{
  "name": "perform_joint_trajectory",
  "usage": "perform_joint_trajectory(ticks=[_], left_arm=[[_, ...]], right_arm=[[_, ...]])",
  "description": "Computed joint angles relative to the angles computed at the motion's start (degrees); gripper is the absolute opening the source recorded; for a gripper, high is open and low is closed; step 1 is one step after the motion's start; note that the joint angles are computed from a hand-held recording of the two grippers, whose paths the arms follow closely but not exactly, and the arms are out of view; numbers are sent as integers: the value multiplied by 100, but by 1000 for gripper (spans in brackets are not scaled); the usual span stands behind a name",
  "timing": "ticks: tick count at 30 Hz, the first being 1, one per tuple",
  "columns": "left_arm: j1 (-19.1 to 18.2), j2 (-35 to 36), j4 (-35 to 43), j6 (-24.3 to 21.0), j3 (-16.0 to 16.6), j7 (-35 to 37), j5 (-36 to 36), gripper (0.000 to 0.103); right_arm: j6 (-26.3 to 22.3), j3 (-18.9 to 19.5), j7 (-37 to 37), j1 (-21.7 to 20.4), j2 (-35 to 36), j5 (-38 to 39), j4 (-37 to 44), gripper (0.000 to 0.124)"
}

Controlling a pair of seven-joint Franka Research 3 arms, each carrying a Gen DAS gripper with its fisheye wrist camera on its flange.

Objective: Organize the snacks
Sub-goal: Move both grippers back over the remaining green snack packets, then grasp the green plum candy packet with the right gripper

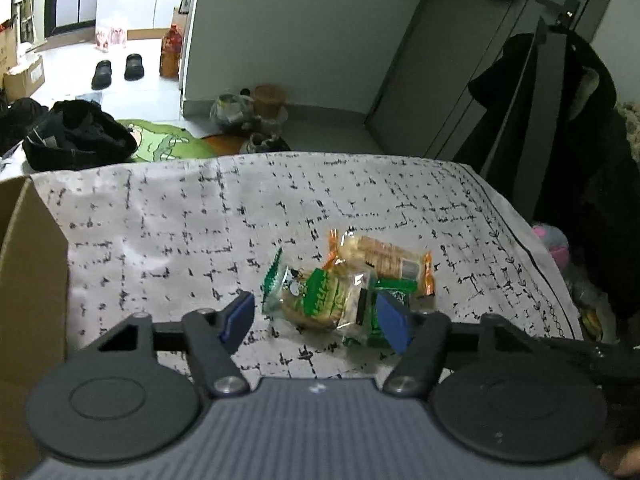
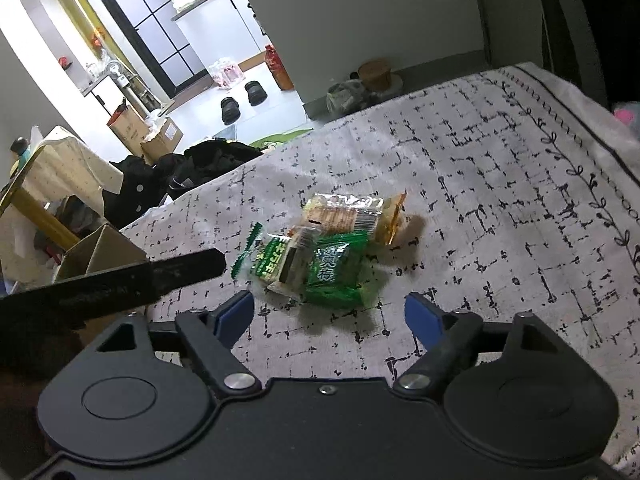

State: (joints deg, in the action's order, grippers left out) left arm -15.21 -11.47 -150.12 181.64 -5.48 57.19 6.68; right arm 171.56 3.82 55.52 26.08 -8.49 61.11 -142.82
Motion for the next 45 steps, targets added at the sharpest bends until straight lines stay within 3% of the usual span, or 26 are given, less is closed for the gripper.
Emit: perform_joint_trajectory(ticks=[6,11,14,16,20,23,26,29,31,33,39,45], left_arm=[[-242,314,213,-26,150,200,-247,53],[-171,509,369,-136,40,400,-414,46],[-678,560,387,-175,425,1211,-1355,40],[-467,565,383,-180,235,1203,-1325,38],[-447,591,431,-190,201,1518,-1575,38],[-1000,666,599,-271,575,2704,-2830,38],[-778,763,705,-293,323,2746,-2736,38],[-800,929,894,-380,220,3292,-3357,38],[-640,1040,954,-399,54,3105,-3113,38],[-553,1119,1014,-406,-115,3326,-3336,38],[-175,1201,1010,-413,-504,2499,-2026,38],[30,1233,1021,-459,-821,2648,-2276,38]], right_arm=[[-75,-7,-30,-118,361,143,290,72],[-291,95,102,-309,718,216,580,57],[-357,191,83,-383,881,270,699,52],[-401,241,171,-424,975,169,742,46],[-488,299,265,-497,1006,-37,741,24],[-423,310,364,-511,924,-273,648,20],[-440,282,411,-526,820,-275,543,19],[-395,247,562,-527,681,-424,396,18],[-402,213,702,-529,560,-598,267,18],[-386,184,838,-527,422,-793,119,18],[-419,26,1157,-527,69,-1151,-238,18],[-415,50,2031,-708,-183,-2080,-490,20]])
